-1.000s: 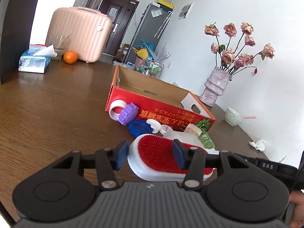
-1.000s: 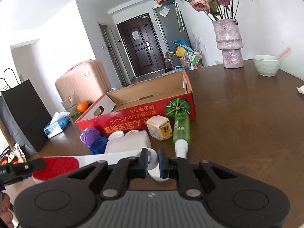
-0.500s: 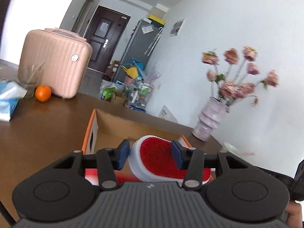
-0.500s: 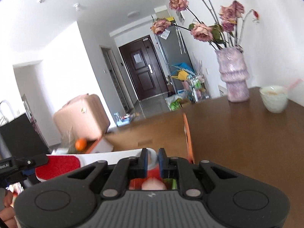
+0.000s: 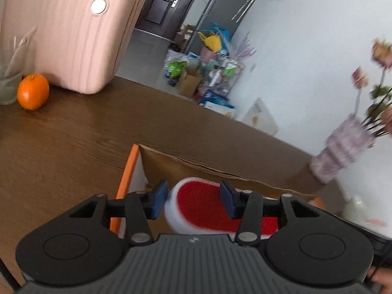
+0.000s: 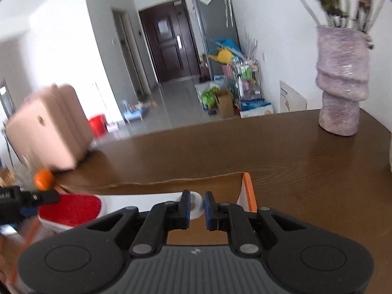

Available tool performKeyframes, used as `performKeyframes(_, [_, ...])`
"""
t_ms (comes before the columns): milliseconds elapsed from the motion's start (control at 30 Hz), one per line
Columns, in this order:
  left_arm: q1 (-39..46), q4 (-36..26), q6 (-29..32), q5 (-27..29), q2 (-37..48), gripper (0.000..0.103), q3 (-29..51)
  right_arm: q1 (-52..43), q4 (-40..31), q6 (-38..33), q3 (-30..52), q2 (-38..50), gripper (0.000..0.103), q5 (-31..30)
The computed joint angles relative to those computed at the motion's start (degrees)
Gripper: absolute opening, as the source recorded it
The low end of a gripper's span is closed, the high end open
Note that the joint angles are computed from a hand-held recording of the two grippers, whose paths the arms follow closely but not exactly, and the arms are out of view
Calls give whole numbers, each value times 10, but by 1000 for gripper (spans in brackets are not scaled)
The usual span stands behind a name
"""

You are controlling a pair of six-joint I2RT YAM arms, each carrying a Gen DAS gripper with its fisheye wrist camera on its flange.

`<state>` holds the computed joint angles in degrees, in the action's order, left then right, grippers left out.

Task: Organize rigid objects
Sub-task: 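Carry the lint brush into the cardboard box and open the left tool, then pull the left tool back out of the box toward the caps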

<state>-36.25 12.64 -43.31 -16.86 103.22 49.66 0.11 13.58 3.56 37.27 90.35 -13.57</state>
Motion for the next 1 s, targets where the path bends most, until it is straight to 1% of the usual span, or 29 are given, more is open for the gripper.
performKeyframes(33, [0, -7, -6, -5, 13, 52, 10, 9, -5, -7, 12, 18, 12, 8])
performKeyframes(67, [3, -12, -14, -4, 23, 55, 16, 17, -10, -14, 22, 30, 14, 15])
performKeyframes(100, [6, -5, -20, 1, 27, 55, 15, 25, -10, -17, 25, 38, 16, 24])
performKeyframes(133, [5, 13, -15, -4, 28, 58, 9, 30, 0, -18, 23, 44, 16, 25])
performKeyframes(167, [3, 18, -14, -9, 25, 64, 4, 34, 11, -17, 19, 46, 21, 24])
performKeyframes(200, [0, 18, -15, -16, 19, 66, -1, 37, 23, -18, 12, 45, 31, 22])
performKeyframes(267, [-3, 11, -9, -26, 4, 70, -5, 45, 35, -24, -3, 33, 45, 37])
performKeyframes(333, [-12, -3, 5, -47, -36, 72, -27, 51, 30, -27, -19, 1, 46, 51])
performKeyframes(367, [-19, -10, 19, -60, -63, 77, -40, 49, 14, -31, -25, -24, 47, 48])
performKeyframes(433, [-40, -30, 56, -97, -129, 87, -76, 36, -28, -46, -36, -85, 53, 36])
performKeyframes(467, [-56, -50, 78, -122, -164, 89, -90, 28, -48, -59, -46, -122, 60, 31])
performKeyframes(500, [-74, -80, 100, -149, -193, 89, -96, 20, -69, -72, -60, -166, 65, 29])
performKeyframes(567, [-122, -150, 131, -212, -254, 99, -108, -8, -123, -100, -78, -257, 68, 14])
performKeyframes(633, [-177, -208, 142, -275, -315, 103, -124, -58, -196, -132, -86, -344, 74, -24])
performKeyframes(667, [-207, -244, 132, -305, -342, 103, -129, -83, -237, -148, -88, -390, 79, -44])
performKeyframes(700, [-236, -282, 110, -332, -362, 103, -130, -109, -276, -168, -90, -432, 84, -65])
performKeyframes(767, [-288, -381, 40, -370, -383, 103, -112, -165, -343, -200, -90, -500, 86, -108])
performKeyframes(833, [-336, -487, -53, -402, -393, 103, -86, -225, -409, -215, -80, -548, 86, -162])
performKeyframes(933, [-412, -621, -181, -442, -391, 103, -51, -329, -518, -268, -60, -603, 88, -266])
performKeyframes(1000, [-470, -735, -305, -466, -361, 103, -17, -390, -589, -317, -46, -633, 89, -322])
